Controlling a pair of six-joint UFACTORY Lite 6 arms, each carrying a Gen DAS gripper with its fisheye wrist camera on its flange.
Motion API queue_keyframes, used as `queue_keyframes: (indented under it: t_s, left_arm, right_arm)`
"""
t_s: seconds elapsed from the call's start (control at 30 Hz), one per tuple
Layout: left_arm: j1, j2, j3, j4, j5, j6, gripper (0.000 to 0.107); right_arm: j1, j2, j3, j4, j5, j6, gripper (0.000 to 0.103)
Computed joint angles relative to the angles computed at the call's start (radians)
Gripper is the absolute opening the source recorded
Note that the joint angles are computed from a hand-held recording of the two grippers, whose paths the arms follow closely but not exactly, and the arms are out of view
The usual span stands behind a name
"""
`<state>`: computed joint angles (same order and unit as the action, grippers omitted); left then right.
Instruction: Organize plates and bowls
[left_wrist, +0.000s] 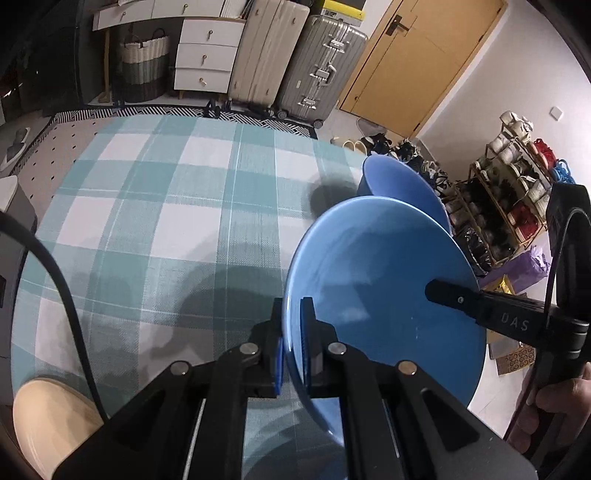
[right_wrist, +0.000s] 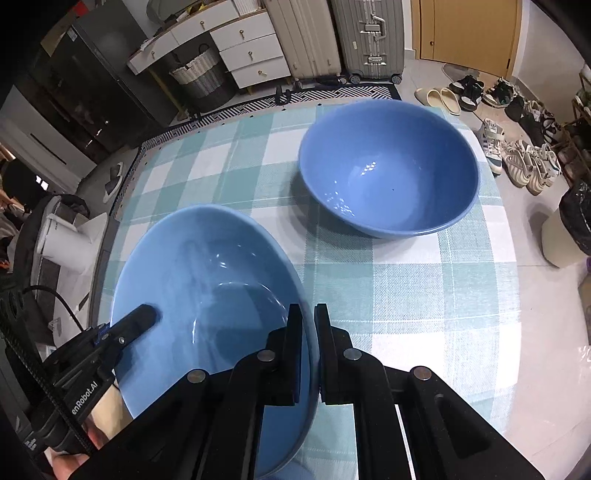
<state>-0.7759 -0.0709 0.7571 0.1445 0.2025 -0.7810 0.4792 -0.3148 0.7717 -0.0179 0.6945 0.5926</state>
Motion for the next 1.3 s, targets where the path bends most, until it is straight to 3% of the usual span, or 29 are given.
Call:
queue_keyframes:
  t_s: [0.17, 0.53, 0.6, 0.93, 1.3]
  left_arm:
    - [-0.056, -0.074, -0.026, 0.162, 0.068, -0.182, 0.004]
    - [-0.16, -0.272, -0.047, 0.178, 0.262, -0.246, 0.004]
    - [-0.164, -0.334, -0.059, 0.139, 0.294, -0.231, 0.004]
    - [-0.395, -0.455, -0.1, 0.303, 0.48, -0.496, 0.004]
    - [-0.705, -0.407, -0.144, 0.445, 0.573, -0.843, 0.004]
  right_arm:
    - [0.078, -0.083, 0.016, -0.061, 0.079, 0.133, 0.007]
    - [0.323, -0.218, 0.065, -0.18, 0.283, 0.403, 0.007]
    - [0.392, -0.241, 0.062, -0.202, 0.311, 0.473, 0.007]
    - [0.762, -0.391, -0.011, -0.305, 0.434, 0.89, 0.007]
    - [1.234, -0.522, -0.184, -0.378, 0.57, 1.398, 0.008]
